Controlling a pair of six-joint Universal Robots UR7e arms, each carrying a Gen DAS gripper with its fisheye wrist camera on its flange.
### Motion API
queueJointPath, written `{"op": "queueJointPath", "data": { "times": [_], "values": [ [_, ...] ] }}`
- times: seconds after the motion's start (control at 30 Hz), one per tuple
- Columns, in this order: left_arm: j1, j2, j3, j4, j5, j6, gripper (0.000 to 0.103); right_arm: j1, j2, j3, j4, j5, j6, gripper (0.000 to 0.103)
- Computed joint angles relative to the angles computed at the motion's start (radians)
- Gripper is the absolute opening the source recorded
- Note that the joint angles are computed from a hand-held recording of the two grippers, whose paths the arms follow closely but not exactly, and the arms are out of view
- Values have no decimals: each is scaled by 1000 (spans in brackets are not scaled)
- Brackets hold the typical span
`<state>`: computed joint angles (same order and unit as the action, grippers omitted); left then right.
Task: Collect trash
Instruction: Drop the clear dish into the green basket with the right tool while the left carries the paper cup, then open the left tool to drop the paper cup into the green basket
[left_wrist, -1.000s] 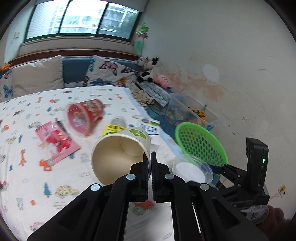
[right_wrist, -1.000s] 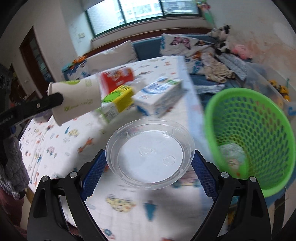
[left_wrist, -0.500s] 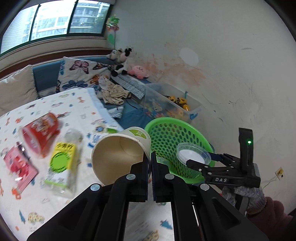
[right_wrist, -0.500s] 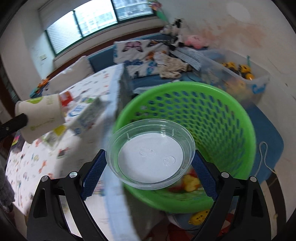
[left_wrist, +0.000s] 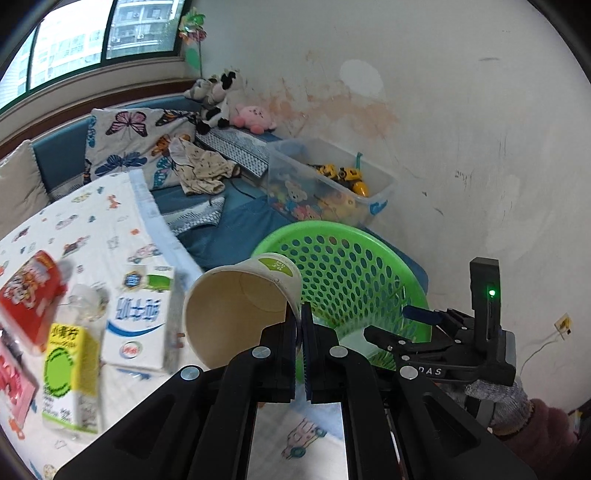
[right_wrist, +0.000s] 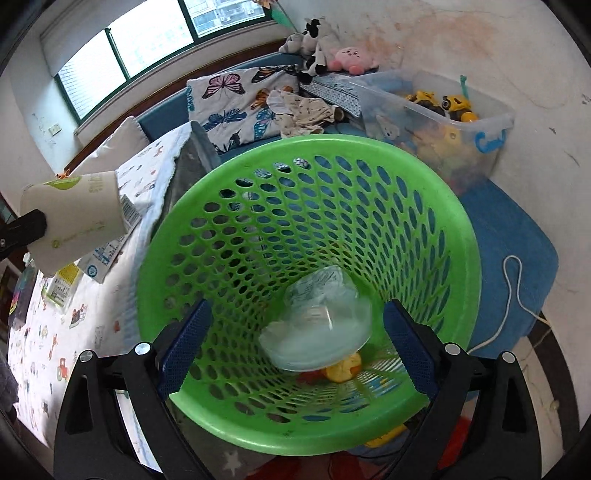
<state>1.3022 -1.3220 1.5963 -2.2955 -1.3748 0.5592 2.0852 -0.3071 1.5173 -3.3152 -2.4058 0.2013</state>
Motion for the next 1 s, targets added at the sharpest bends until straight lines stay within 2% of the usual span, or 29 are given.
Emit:
{"op": "queueJointPath", "data": {
  "times": [0.37,0.63,1.0],
  "values": [
    [-32,70,5,21,53,9,4,21,-24,67,-95,-30,-13,93],
    [-43,109,8,37,93,4,4,35,-46,122,-152,-47,7,93],
    [-47,125,17,58,116,2,5,39,-55,156,-172,-44,42,93]
  ]
}}
